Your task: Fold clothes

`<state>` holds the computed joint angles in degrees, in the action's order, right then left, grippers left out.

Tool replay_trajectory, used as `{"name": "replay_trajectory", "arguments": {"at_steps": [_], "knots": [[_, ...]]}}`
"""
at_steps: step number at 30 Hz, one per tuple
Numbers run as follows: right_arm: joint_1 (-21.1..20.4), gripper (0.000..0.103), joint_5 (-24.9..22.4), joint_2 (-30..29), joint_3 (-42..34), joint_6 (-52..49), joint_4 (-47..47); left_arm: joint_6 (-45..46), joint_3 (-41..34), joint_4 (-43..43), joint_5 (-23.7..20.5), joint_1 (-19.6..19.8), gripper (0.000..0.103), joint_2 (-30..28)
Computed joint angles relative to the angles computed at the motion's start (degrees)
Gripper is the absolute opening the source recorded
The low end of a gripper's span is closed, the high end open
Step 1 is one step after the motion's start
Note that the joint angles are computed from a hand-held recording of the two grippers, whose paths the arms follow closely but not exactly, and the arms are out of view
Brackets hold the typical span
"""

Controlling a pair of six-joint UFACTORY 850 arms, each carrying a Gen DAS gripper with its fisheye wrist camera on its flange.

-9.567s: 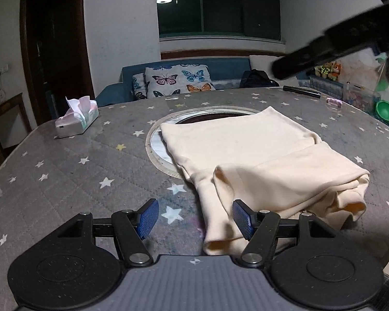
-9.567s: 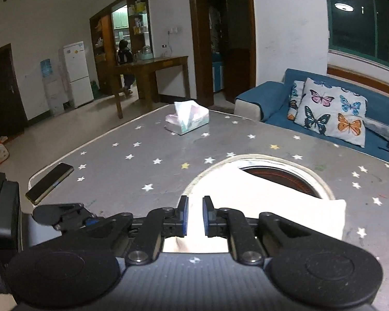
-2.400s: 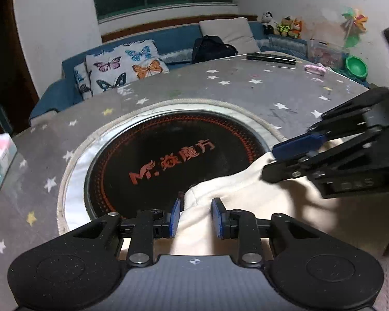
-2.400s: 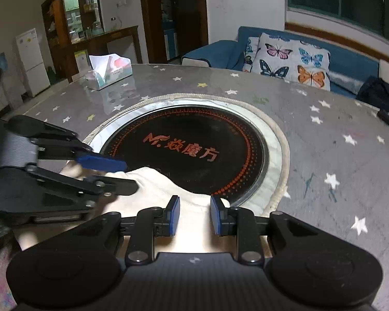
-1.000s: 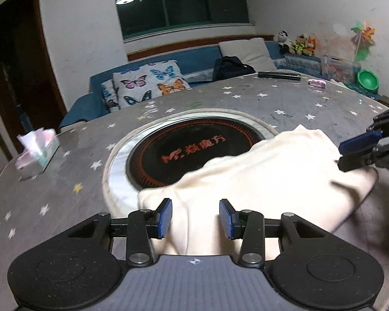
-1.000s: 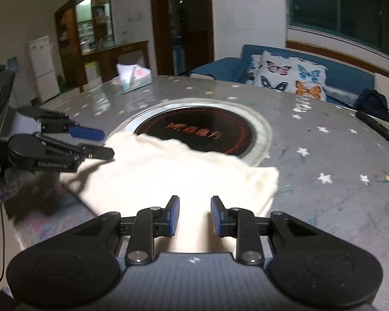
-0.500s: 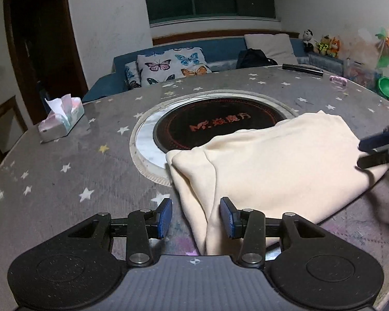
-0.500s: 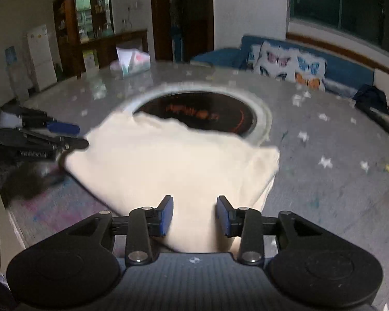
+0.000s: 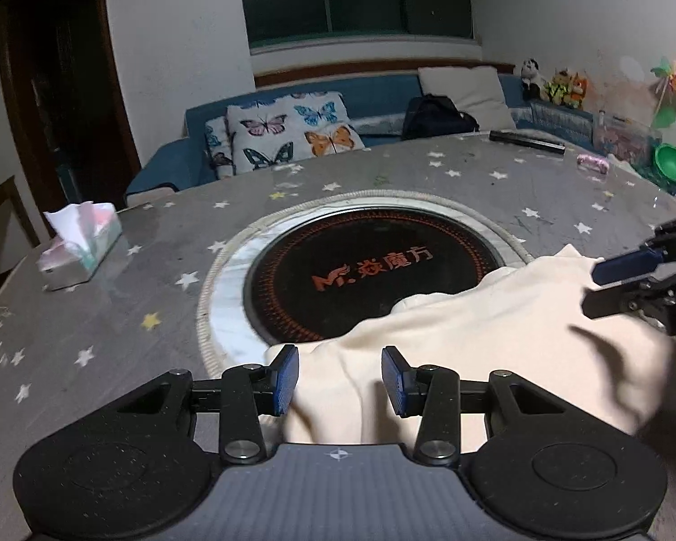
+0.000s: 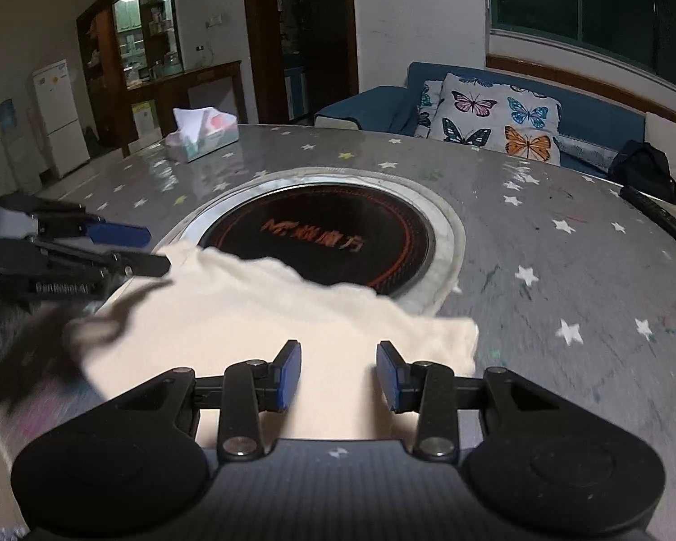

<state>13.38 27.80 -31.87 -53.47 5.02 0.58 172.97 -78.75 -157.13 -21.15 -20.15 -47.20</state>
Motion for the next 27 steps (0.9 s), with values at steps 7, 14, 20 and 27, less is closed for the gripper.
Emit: {"name": "replay_trajectory", "arguments": {"at_steps": [7, 14, 20, 27], "knots": [[-1.06, 0.036, -3.36, -5.09, -6.51, 1.45, -0.55, -4.51, -9.59, 3.3, 7.41, -1.04, 0.044, -5.86], [-0.55, 0.036, -3.21, -4.32, -5.84, -1.01, 2.03, -7.69, -11.03, 5.86, 8.51, -0.75, 0.049, -6.94], [2.07, 0.038, -1.72, -2.07, -4.04, -6.8, 4.36, -4.72, -8.67, 1.96, 6.9, -0.31, 0.06, -5.19], [5.79, 0.045, -2.98, -1.34, -4.02, -7.5, 0.4, 0.47, -5.34, -4.21, 4.71, 0.9, 0.083, -2.94]]}}
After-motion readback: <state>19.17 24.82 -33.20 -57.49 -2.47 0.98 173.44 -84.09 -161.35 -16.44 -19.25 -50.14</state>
